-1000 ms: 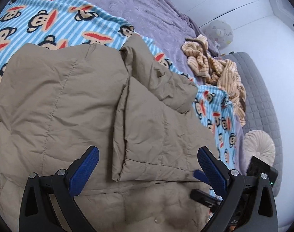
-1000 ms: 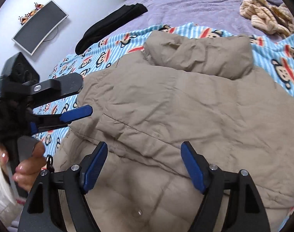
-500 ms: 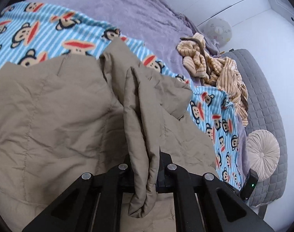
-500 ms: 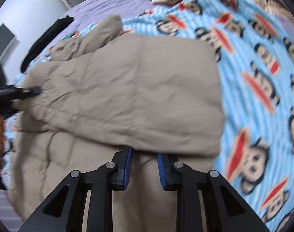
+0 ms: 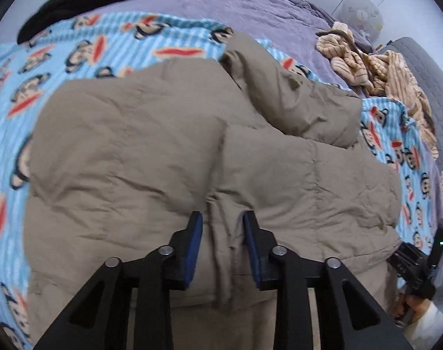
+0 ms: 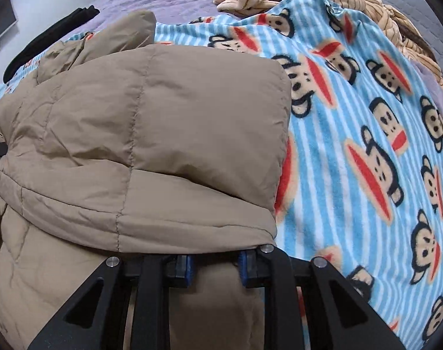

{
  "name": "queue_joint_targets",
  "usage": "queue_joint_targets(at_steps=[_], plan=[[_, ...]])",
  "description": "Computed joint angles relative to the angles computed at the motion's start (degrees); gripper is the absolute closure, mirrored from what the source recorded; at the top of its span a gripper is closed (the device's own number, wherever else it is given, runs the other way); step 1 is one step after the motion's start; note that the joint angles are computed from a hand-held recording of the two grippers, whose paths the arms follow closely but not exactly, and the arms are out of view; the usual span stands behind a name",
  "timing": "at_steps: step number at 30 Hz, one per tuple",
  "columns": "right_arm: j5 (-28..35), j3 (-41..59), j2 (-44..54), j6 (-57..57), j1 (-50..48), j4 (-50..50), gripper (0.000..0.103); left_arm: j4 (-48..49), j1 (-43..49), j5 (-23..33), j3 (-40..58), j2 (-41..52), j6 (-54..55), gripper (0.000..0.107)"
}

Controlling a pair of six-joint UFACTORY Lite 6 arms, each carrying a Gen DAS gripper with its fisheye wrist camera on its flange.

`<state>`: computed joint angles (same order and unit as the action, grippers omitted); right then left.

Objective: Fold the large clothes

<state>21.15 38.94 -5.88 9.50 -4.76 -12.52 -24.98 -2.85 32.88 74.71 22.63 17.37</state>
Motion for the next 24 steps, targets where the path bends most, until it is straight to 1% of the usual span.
queue_joint_targets(at_steps=[1,2,3,4,6,7,8,9,10,12,13,14,15,16,17,18,19,20,21,24], plan=[[0.50,0.24,-0.08,-0.33,-0.06,0.65,0.080,5.61,0.16,-0.76,-0.17,-1.24,-4.12,0.072],[1.65,0.99,-0.03,-1.93,-0.40,2.40,0.079,9.05,0.69,-0.67,-0.12,-1.98,-6.49,0.072],[3.29,1.77,-0.31,-4.00,-0.78,4.61,0.078,10.09,1.72,0.08,0.01,-2.91,-6.80,0.072],[5.67,2.71,-1.03,-7.11,-1.45,7.95,0.076,8.90,2.92,0.73,-0.13,-3.93,-5.19,0.072],[12.16,4.28,-4.01,-14.77,-4.10,17.08,0.072,7.15,4.44,1.35,-0.72,-6.04,-2.41,0.072],[14.62,4.25,-5.61,-18.34,-5.77,21.88,0.059,6.10,4.58,1.48,-1.14,-7.10,-1.00,0.072],[17.98,3.55,-8.64,-20.95,-7.37,26.08,0.040,5.08,4.19,1.59,-1.41,-7.94,0.01,0.072],[20.66,2.31,-11.99,-22.93,-8.53,28.81,0.035,3.88,3.46,1.80,-1.66,-8.75,0.96,0.072],[23.42,1.12,-15.71,-25.15,-9.71,31.12,0.034,2.28,2.67,2.07,-1.56,-9.02,2.31,0.072],[25.98,-0.33,-22.15,-25.70,-11.17,32.07,0.034,-0.60,-0.23,2.67,0.31,-7.71,3.97,0.072],[26.49,-0.05,-23.58,-26.70,-13.04,33.44,0.039,-1.33,-1.66,2.74,1.04,-7.11,4.46,0.072],[26.74,1.19,-22.68,-28.31,-15.29,35.54,0.064,-0.93,-3.31,2.08,1.56,-6.31,4.04,0.072],[26.90,3.13,-20.26,-29.63,-17.57,37.84,0.078,0.78,-5.02,1.30,2.27,-5.28,2.33,0.072],[26.67,5.24,-16.73,-31.75,-20.10,41.52,0.087,2.52,-6.34,0.32,3.20,-3.72,0.73,0.072],[26.48,7.27,-12.78,-34.14,-22.00,45.40,0.087,4.69,-7.67,-1.26,3.43,-2.62,-1.41,0.072],[26.29,9.24,-8.95,-36.35,-23.26,48.90,0.088,8.89,-8.95,-3.40,3.57,-1.19,-5.45,0.072],[26.15,12.61,-3.53,-38.82,-23.10,51.75,0.088,13.05,-9.48,-4.69,4.29,0.76,-9.80,0.072],[26.76,14.93,0.76,-41.08,-22.77,53.52,0.087,14.80,-9.40,-5.29,5.15,2.88,-12.07,0.072],[24.97,16.46,4.00,-41.08,-21.57,52.88,0.087,14.16,-8.95,-5.98,5.71,4.78,-12.05,0.072],[16.60,18.94,10.82,-35.91,-16.99,43.11,0.087,5.84,-7.16,-7.25,6.89,8.46,-4.93,0.072]])
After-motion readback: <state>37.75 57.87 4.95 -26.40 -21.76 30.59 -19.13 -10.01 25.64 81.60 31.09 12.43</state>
